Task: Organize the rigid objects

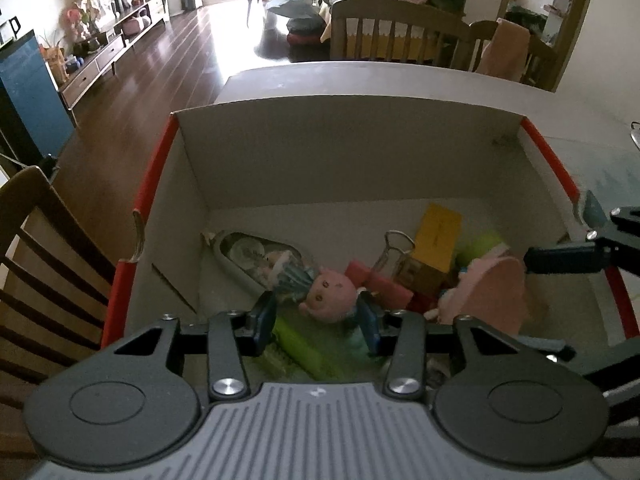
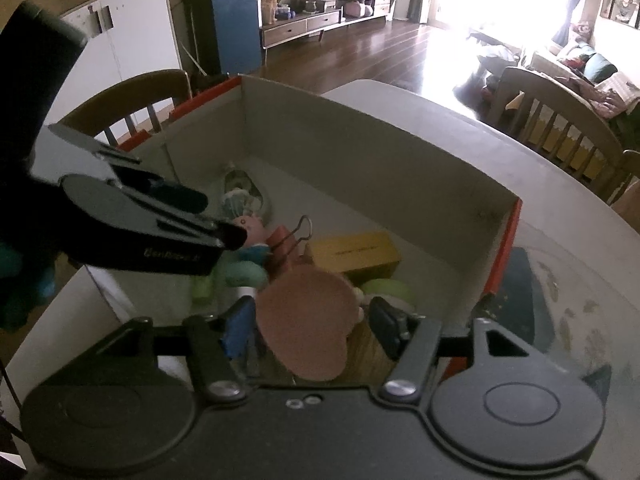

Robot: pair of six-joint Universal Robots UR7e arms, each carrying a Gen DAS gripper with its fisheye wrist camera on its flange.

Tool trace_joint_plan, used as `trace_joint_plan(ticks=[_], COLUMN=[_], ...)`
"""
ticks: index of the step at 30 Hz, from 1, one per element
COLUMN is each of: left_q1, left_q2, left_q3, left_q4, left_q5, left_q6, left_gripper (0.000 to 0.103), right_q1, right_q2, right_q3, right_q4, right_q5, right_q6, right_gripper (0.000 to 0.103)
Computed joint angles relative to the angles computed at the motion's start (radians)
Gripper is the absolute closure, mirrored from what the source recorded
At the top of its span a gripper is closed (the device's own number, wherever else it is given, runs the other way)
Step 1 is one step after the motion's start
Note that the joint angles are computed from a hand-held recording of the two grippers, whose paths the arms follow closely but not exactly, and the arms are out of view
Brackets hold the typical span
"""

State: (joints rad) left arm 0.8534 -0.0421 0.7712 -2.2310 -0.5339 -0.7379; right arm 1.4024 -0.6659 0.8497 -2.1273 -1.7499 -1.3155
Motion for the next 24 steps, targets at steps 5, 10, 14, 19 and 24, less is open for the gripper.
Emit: trace_joint_plan(ticks=[5, 10, 14, 19, 24], left_q1=[-0.023, -0.055, -0.082, -0.116, -0.147], left_q2=[-0.031, -0.061, -0.077, -0.096, -0.104], left_q3=[0.065, 0.12, 0.152, 0.194, 0.222], left_q4=[-0.051, -0.125, -0.166, -0.214, -0.262], left_q5=[0.021, 0.057, 0.082, 0.124, 0.168], left_q6=[-0.009, 0.005, 0.012, 0.032, 0.049], left_gripper=[0.053, 0.041, 0.04, 0.036, 0.028], right_q1=[-0.005, -0.012, -0.018, -0.027, -0.04], right_q2=[-0.032, -0.07, -0.1, -0.138, -0.171], right_q3=[0.018, 0.034, 0.048, 0.064, 0.068], right_q4=[0.004, 0.017, 0.028, 0.046, 0.072], right_q5=[0.038, 0.092, 0.139, 0.203, 0.274], right_q6=[0.015, 0.036, 0.044, 0.065, 0.095], right_gripper=[0.039, 0.039, 0.033, 0.029, 0.026])
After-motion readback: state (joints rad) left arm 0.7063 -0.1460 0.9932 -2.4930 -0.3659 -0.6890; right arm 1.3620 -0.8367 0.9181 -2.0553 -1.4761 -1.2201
